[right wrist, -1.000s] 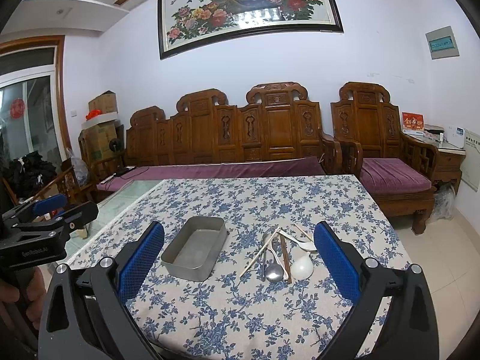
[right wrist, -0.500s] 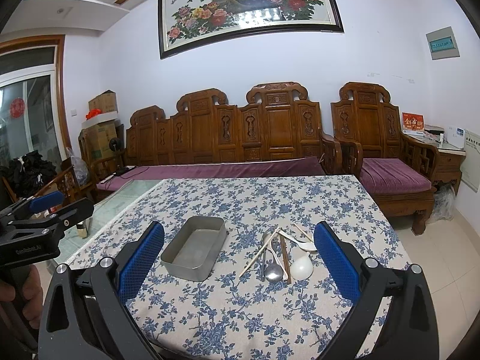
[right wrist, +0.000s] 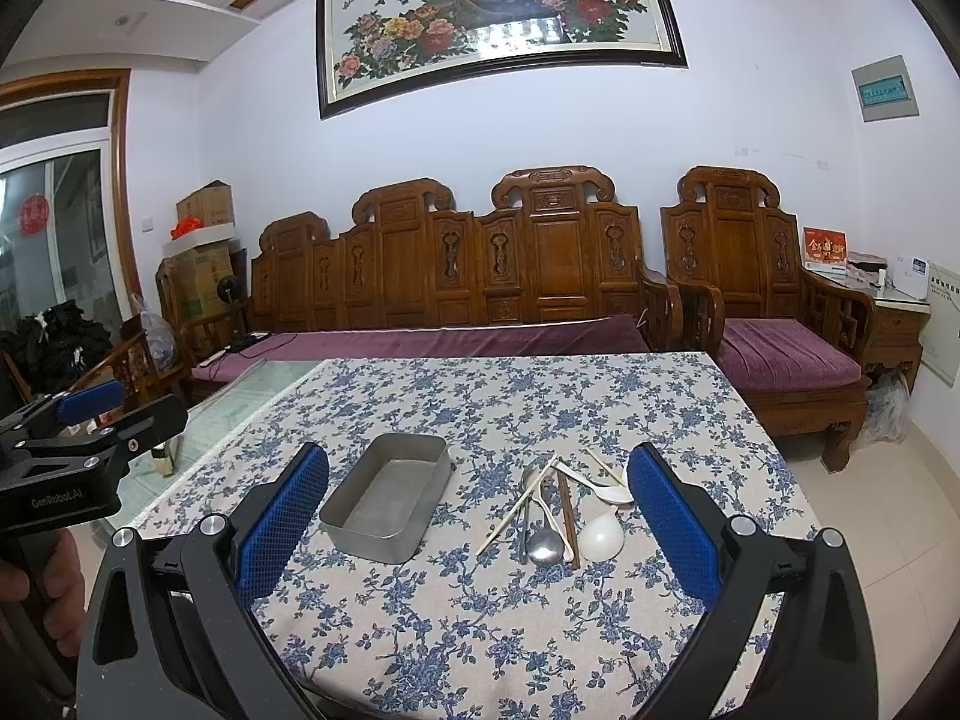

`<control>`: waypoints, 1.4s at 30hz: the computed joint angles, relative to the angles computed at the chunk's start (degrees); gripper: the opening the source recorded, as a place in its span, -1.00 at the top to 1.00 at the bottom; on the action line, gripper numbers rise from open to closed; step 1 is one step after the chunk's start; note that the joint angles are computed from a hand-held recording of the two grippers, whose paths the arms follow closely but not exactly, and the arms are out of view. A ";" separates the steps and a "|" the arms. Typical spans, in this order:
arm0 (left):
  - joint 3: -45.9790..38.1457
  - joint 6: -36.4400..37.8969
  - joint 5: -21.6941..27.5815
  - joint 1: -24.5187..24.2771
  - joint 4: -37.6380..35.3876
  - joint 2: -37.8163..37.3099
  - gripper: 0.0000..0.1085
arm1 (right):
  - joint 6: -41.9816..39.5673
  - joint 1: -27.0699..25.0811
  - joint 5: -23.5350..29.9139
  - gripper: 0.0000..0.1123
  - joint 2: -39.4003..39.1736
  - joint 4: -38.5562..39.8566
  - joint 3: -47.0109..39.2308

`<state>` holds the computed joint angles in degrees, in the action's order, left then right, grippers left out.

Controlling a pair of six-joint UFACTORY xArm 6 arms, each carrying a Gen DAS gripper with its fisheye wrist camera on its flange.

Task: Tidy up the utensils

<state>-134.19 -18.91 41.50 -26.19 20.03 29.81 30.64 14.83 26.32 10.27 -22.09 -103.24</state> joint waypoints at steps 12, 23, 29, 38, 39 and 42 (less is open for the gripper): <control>-0.56 -0.06 0.19 -0.18 0.19 0.24 -0.78 | -0.24 -0.23 -0.48 -0.79 -0.40 0.19 0.79; -2.26 0.21 0.70 -0.41 0.00 1.09 -0.78 | -0.10 -0.19 -0.46 -0.79 -0.46 0.02 0.80; -1.27 -0.02 0.17 -0.49 0.30 0.57 -0.78 | 0.00 -0.24 -0.72 -0.79 -0.44 -0.03 0.99; -1.83 0.69 0.79 -0.65 -0.05 1.04 -0.78 | -1.09 -0.02 1.13 -0.79 0.87 1.13 -1.30; -3.01 1.15 1.50 -0.70 -0.35 1.82 -0.78 | -1.26 0.03 1.88 -0.79 1.61 1.41 -2.32; -6.71 3.19 3.87 -0.54 -2.48 4.47 -0.78 | -2.51 -0.41 3.26 -0.79 1.60 2.67 -3.05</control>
<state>-140.90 -15.71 45.38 -26.74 17.54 34.27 28.14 14.43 29.57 11.87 -19.42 -106.28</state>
